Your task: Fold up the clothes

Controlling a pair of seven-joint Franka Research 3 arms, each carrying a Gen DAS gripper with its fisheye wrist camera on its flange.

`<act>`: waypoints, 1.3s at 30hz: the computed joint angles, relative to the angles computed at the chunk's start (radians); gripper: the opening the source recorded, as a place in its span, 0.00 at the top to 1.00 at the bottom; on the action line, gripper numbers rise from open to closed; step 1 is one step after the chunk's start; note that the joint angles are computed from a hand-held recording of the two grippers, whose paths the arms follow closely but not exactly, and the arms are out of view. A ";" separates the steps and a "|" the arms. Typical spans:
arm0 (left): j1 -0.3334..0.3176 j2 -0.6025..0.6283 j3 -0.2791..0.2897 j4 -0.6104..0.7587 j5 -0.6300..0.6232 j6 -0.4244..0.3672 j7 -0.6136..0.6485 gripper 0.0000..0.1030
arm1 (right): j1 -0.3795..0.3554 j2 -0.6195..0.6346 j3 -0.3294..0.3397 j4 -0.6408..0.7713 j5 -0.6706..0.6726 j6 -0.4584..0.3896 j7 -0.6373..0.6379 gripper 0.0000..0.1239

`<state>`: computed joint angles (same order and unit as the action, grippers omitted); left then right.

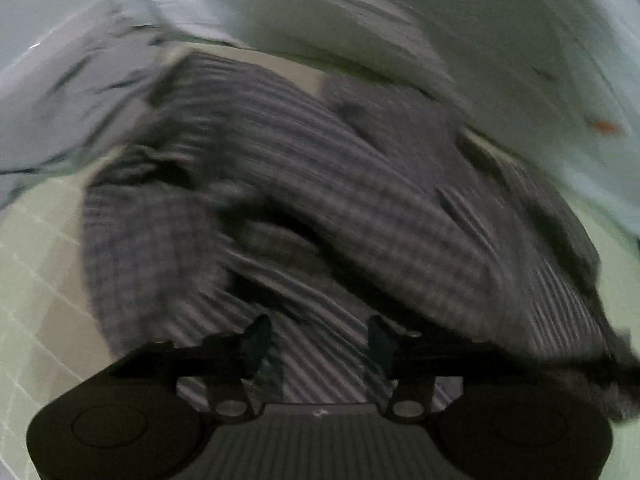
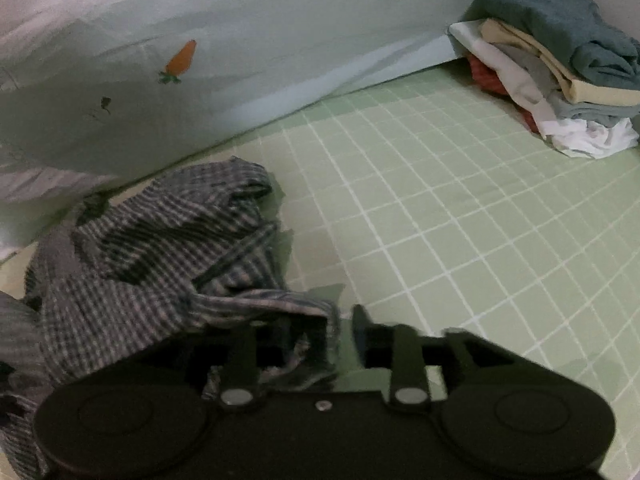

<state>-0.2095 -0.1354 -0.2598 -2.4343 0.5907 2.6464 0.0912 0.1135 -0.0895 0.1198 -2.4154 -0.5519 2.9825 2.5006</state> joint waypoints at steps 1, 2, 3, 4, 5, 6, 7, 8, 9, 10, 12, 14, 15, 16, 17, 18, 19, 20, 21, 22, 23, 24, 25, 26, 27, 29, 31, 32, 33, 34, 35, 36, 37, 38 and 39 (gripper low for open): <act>-0.008 0.021 -0.007 0.020 -0.003 0.002 0.011 0.39 | 0.007 -0.003 -0.003 -0.003 0.018 0.007 -0.017 0.69; -0.016 0.042 -0.011 0.039 -0.004 -0.002 0.020 0.36 | 0.011 -0.005 -0.002 -0.005 0.030 0.012 -0.030 0.69; -0.024 0.063 -0.014 0.058 -0.004 -0.008 0.030 0.34 | 0.013 -0.008 0.001 -0.008 0.036 0.015 -0.037 0.68; -0.033 0.082 -0.014 0.077 -0.009 -0.019 0.048 0.34 | 0.013 -0.011 0.004 -0.011 0.040 0.018 -0.044 0.66; -0.042 0.102 -0.014 0.096 -0.015 -0.032 0.067 0.34 | 0.014 -0.015 0.007 -0.014 0.045 0.021 -0.052 0.63; -0.052 0.121 -0.014 0.115 -0.021 -0.046 0.087 0.33 | 0.013 -0.017 0.012 -0.017 0.048 0.022 -0.058 0.62; -0.059 0.136 -0.012 0.128 -0.033 -0.056 0.110 0.33 | 0.010 -0.019 0.016 -0.019 0.047 0.020 -0.062 0.61; -0.066 0.150 -0.009 0.139 -0.045 -0.067 0.132 0.31 | 0.009 -0.020 0.020 -0.020 0.046 0.018 -0.066 0.60; -0.072 0.165 -0.007 0.150 -0.058 -0.078 0.155 0.31 | 0.007 -0.021 0.024 -0.021 0.046 0.015 -0.069 0.59; -0.078 0.179 -0.005 0.162 -0.070 -0.090 0.177 0.31 | 0.006 -0.020 0.026 -0.020 0.047 0.013 -0.069 0.57; -0.091 0.191 -0.004 0.171 -0.070 -0.106 0.199 0.31 | 0.006 -0.014 0.025 -0.018 0.057 0.014 -0.073 0.55; -0.105 0.194 -0.003 0.177 -0.037 -0.130 0.204 0.36 | 0.014 -0.002 0.019 -0.009 0.080 0.008 -0.092 0.55; -0.111 0.191 -0.002 0.177 -0.020 -0.143 0.194 0.47 | 0.019 0.004 0.014 -0.004 0.094 0.001 -0.105 0.55; -0.114 0.181 0.000 0.168 -0.005 -0.140 0.179 0.53 | 0.024 0.009 0.010 0.002 0.105 -0.007 -0.114 0.55; -0.113 0.170 0.003 0.153 0.000 -0.125 0.168 0.68 | 0.029 0.013 0.005 0.005 0.113 -0.013 -0.122 0.56; -0.111 0.156 0.005 0.138 -0.001 -0.117 0.157 0.89 | 0.034 0.016 0.000 0.006 0.120 -0.014 -0.129 0.57; -0.108 0.135 0.006 0.115 -0.002 -0.116 0.129 0.99 | 0.041 0.019 -0.006 0.004 0.138 -0.012 -0.148 0.62; -0.105 0.113 0.006 0.092 -0.004 -0.116 0.099 0.99 | 0.048 0.018 -0.014 -0.003 0.162 -0.007 -0.172 0.71; -0.100 0.090 0.005 0.068 -0.006 -0.116 0.070 1.00 | 0.052 0.013 -0.018 -0.013 0.179 0.001 -0.190 0.77; -0.096 0.056 0.000 0.042 0.010 -0.143 0.030 1.00 | 0.055 0.009 -0.021 -0.023 0.199 0.008 -0.210 0.88; -0.092 0.019 -0.009 0.016 0.025 -0.176 -0.008 1.00 | 0.055 0.003 -0.021 -0.033 0.210 0.015 -0.218 0.95; -0.088 -0.018 -0.018 -0.009 0.037 -0.210 -0.043 1.00 | 0.051 -0.007 -0.019 -0.045 0.217 0.023 -0.220 0.97; -0.083 -0.060 -0.025 -0.036 0.034 -0.248 -0.072 1.00 | 0.045 -0.019 -0.018 -0.061 0.224 0.035 -0.227 0.98; -0.079 -0.103 -0.031 -0.062 0.027 -0.287 -0.097 1.00 | 0.035 -0.030 -0.013 -0.075 0.227 0.044 -0.231 0.98; -0.074 -0.146 -0.038 -0.087 0.019 -0.327 -0.120 1.00 | 0.024 -0.040 -0.004 -0.086 0.229 0.047 -0.233 0.98; -0.066 -0.203 -0.041 -0.119 0.007 -0.364 -0.136 1.00 | 0.004 -0.061 0.014 -0.110 0.234 0.047 -0.234 0.98; -0.064 -0.240 -0.036 -0.147 -0.010 -0.344 -0.129 0.98 | -0.015 -0.082 0.033 -0.134 0.241 0.047 -0.237 0.98; -0.064 -0.234 -0.040 -0.145 -0.014 -0.331 -0.126 0.92 | -0.023 -0.089 0.044 -0.145 0.246 0.045 -0.236 0.98; -0.066 -0.225 -0.044 -0.139 -0.020 -0.323 -0.115 0.79 | -0.029 -0.095 0.055 -0.152 0.252 0.041 -0.232 0.98; -0.068 -0.207 -0.050 -0.124 -0.020 -0.307 -0.104 0.73 | -0.034 -0.101 0.064 -0.160 0.259 0.037 -0.229 0.96; -0.070 -0.195 -0.054 -0.116 -0.016 -0.284 -0.097 0.64 | -0.034 -0.110 0.069 -0.167 0.272 0.030 -0.228 0.94; -0.071 -0.179 -0.056 -0.105 -0.011 -0.259 -0.089 0.56 | -0.035 -0.119 0.074 -0.173 0.280 0.025 -0.226 0.92; -0.070 -0.154 -0.061 -0.087 -0.001 -0.237 -0.082 0.51 | -0.044 -0.129 0.085 -0.179 0.277 0.026 -0.221 0.89; -0.070 -0.127 -0.066 -0.066 0.015 -0.221 -0.074 0.39 | -0.052 -0.135 0.096 -0.182 0.273 0.023 -0.218 0.82; -0.071 -0.100 -0.071 -0.045 0.033 -0.206 -0.064 0.29 | -0.061 -0.138 0.105 -0.181 0.265 0.017 -0.220 0.78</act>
